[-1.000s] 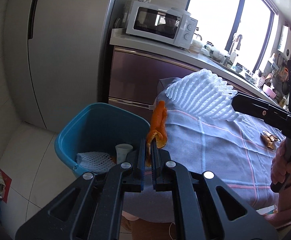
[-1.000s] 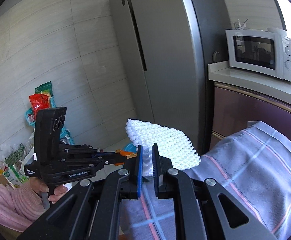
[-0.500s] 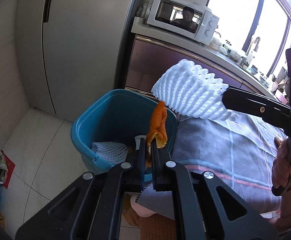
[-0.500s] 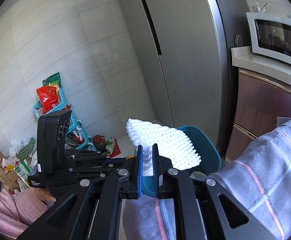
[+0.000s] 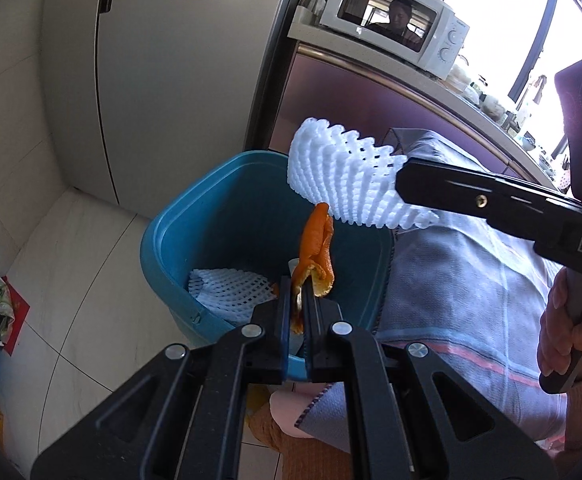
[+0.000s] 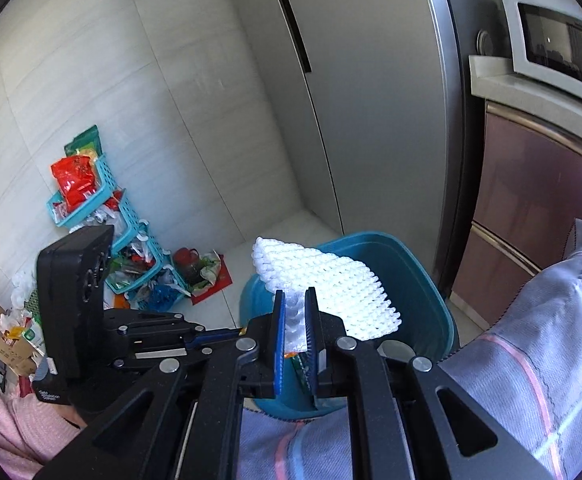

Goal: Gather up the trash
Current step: 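Carry the peel and netting to the teal bin and open both tools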

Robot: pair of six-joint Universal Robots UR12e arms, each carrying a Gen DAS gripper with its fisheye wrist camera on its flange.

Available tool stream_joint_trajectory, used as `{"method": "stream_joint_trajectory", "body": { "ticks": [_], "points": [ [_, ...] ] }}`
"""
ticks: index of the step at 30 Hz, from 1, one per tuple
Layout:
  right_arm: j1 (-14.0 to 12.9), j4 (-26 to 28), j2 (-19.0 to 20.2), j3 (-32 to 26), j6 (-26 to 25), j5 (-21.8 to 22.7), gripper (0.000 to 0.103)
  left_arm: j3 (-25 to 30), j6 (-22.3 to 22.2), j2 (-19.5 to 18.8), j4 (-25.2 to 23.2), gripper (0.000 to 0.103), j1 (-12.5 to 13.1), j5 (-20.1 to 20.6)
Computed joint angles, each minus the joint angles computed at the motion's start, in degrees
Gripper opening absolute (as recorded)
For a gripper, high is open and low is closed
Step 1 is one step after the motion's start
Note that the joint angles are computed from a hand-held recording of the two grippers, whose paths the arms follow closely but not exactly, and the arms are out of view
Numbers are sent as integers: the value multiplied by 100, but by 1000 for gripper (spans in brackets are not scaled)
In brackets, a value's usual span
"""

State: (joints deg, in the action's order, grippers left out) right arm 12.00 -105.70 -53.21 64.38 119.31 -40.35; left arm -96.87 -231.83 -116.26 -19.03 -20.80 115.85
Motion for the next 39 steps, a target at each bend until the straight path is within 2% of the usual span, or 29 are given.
{"method": "stream_joint_trajectory", "body": {
  "ticks": [5, 11, 14, 20, 25, 29, 33, 37, 39],
  "points": [
    [101, -154, 143, -136, 304, -275, 9, 95, -102, -114, -101, 6, 78, -66],
    [194, -762, 210, -107, 774, -614, 18, 244, -265, -271, -254, 10, 182, -166],
    [196, -843, 244, -133, 912, -657, 21, 293, -323, -348, -237, 10, 237, -257],
    [130, -793, 239, -113, 929, -644, 22, 250, -378, -386, -137, 11, 270, -360],
    [43, -669, 172, -45, 800, -598, 26, 210, -343, -351, 24, 18, 200, -229],
    [-96, -636, 22, 140, 627, -428, 29, 231, -116, -319, 229, 26, 72, 23],
    [-292, -732, -178, 408, 513, -220, 33, 373, 369, -367, 555, 38, -84, 133],
    [-552, -1086, -372, 729, 672, -51, 38, 576, 914, -470, 821, 41, -224, 34],
    [-708, -1463, -474, 952, 905, -20, 39, 701, 1154, -544, 954, 42, -279, -101]
  ]
}}
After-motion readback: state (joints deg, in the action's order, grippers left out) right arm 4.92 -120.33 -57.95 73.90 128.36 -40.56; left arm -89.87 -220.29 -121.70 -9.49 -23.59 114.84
